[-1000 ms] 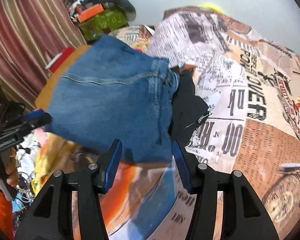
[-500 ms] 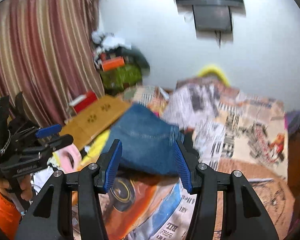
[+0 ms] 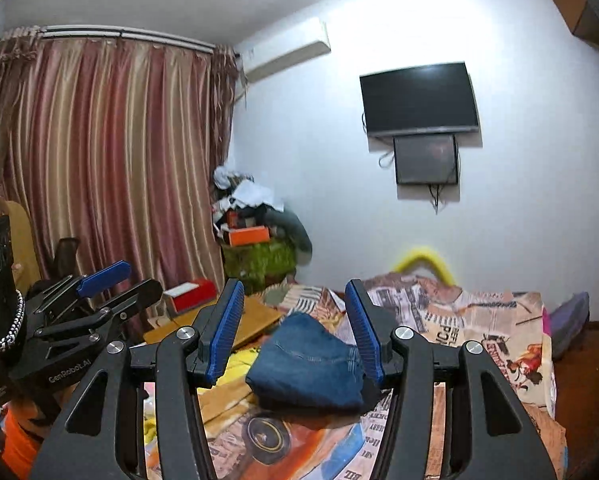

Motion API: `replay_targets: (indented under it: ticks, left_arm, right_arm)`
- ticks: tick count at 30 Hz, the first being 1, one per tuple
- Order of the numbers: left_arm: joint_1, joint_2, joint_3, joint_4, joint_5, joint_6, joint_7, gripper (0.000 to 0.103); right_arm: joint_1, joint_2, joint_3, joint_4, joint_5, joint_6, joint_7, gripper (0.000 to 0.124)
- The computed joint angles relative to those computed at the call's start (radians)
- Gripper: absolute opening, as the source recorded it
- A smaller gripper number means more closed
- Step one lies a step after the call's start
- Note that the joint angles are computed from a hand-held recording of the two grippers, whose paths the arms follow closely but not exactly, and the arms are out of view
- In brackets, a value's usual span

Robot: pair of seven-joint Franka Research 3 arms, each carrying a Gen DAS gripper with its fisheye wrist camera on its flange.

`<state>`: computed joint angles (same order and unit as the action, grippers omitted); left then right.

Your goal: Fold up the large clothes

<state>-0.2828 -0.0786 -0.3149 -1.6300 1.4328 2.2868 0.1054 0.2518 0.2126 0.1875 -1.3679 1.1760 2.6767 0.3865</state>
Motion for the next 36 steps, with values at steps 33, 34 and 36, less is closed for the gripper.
replay_targets:
  ticks: [33,34,36]
  left_arm:
    - [-0.054,0.007,-0.030,-0.054,0.016,-0.194,-0.118,0.102]
    - [-0.056,0.005,-0.029,-0.055,0.017,-0.195,-0.118,0.102]
    - [-0.058,0.013,-0.028,-0.051,0.021,-0.202,-0.115,0.102]
  right_arm:
    - [0.044,-0.079,-0.029,-0.163,0.014,0.140,-0.027,0.100]
    - [0.044,-0.079,-0.029,-0.165,0.011,0.141,-0.024,0.100]
    - [0.045,-0.079,-0.029,-0.166,-0.003,0.144,-0.009,0.100]
